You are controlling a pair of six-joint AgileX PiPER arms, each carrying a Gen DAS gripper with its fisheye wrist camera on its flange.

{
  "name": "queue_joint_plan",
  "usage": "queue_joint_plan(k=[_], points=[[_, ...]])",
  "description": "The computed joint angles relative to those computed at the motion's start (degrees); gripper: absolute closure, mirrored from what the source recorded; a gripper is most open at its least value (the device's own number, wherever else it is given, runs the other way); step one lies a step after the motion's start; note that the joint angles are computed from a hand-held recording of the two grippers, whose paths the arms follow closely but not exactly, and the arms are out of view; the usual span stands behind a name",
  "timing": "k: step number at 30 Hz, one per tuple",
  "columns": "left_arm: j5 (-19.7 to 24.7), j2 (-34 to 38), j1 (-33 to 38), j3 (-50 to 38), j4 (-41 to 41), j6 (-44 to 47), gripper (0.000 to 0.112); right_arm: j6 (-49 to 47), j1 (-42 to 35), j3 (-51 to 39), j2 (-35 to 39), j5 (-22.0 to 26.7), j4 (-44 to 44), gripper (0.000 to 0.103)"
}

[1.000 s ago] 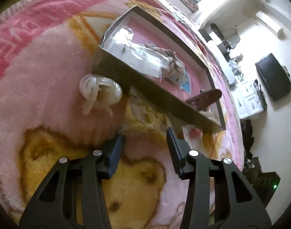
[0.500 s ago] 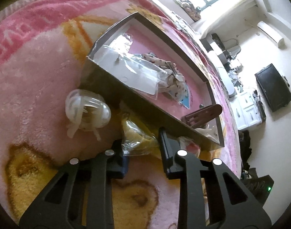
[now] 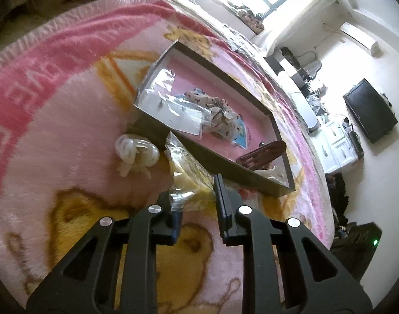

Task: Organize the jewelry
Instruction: 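Carry the yellow hair ties and peach spiral tie over the tray with both tools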

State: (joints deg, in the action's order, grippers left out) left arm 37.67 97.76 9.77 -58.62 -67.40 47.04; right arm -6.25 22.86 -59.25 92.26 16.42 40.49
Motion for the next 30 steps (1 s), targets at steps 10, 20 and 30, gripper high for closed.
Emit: queue_joint_plan(k=[10, 20, 30], points=[[0.2, -8.4, 2.2, 2.1, 2.2, 0.8, 0.098, 10.1, 4.0, -5.9, -1.4, 0.7, -14.9, 0.086], [-0.2, -9.5, 2.0, -4.0, 8.9, -5.6, 0.098, 17.9, 4.6, -14.4, -1.0, 2.0, -26.3, 0.086], [-3.2, -8.6, -2.7, -11.2, 16.6, -12.0, 0.098, 21.6, 3.0, -20.4, 0.7, 3.8, -33.2, 0.086]])
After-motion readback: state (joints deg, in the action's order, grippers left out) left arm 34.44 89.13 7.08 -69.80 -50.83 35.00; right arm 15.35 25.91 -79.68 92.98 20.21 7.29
